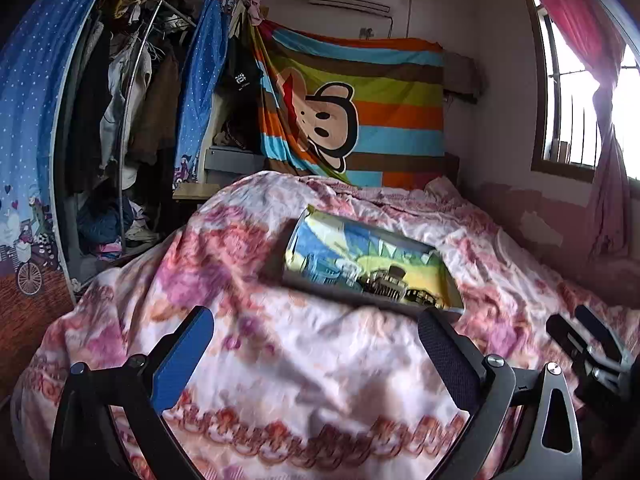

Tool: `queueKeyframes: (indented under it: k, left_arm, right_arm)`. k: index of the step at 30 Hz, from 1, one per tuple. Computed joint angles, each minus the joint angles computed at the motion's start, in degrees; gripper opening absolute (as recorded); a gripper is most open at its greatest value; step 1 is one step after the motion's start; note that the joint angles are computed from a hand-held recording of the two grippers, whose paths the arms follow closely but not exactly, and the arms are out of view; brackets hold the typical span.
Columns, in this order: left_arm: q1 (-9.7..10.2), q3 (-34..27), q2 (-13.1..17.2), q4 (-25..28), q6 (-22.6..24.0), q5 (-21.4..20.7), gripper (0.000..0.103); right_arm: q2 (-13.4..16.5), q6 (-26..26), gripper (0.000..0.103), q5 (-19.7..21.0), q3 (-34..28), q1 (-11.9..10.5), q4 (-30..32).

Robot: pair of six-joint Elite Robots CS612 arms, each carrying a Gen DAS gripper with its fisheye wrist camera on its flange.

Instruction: Organize jewelry

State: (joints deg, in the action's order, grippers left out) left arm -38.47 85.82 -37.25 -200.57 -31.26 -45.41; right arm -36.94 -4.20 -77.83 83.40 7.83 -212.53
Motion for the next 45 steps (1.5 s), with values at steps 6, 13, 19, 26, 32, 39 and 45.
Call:
queueKeyframes:
  k: [6, 13, 19, 26, 32, 39, 45]
  left_arm:
    - [0.60, -0.4, 0.8, 3.1, -2.2, -1.3, 0.103]
    - [0.66, -1.3, 1.5, 6.3, -2.7, -0.8, 0.103]
    - [0.11, -1.7, 1.8, 5.7, 0.4, 0.3, 0.103]
    - [-0.11, -1.8, 1.8, 5.2, 1.1, 0.9, 0.103]
    - [-0.08, -1.6, 1.8, 4.1, 1.0, 1.2, 0.103]
    - [-0.08, -1.6, 1.8, 4.1, 1.2, 1.2, 0.103]
    - [-0.11, -1.5, 1.7, 4.1, 1.3, 1.1, 0.103]
  right_arm:
    - [0.8, -1.8, 0.101, -0.5, -0.6, 0.3, 2.5]
    - [1.3, -1.1, 0.101, -1.0, -1.5, 0.3, 5.3]
    - [1.5, -0.2, 0.101, -1.5, -1.7, 0.2, 4.9]
    - [1.6, 0.4, 0.101, -2.0, -1.6, 0.3, 3.6]
    - [1.6, 0.3, 0.101, -2.1, -1.6, 0.3, 3.5]
    - [1.6, 0.4, 0.101, -2.1, -1.6, 0.3, 3.5]
    - [1.6, 0.3, 0.101, -2.1, -1.5, 0.3, 3.6]
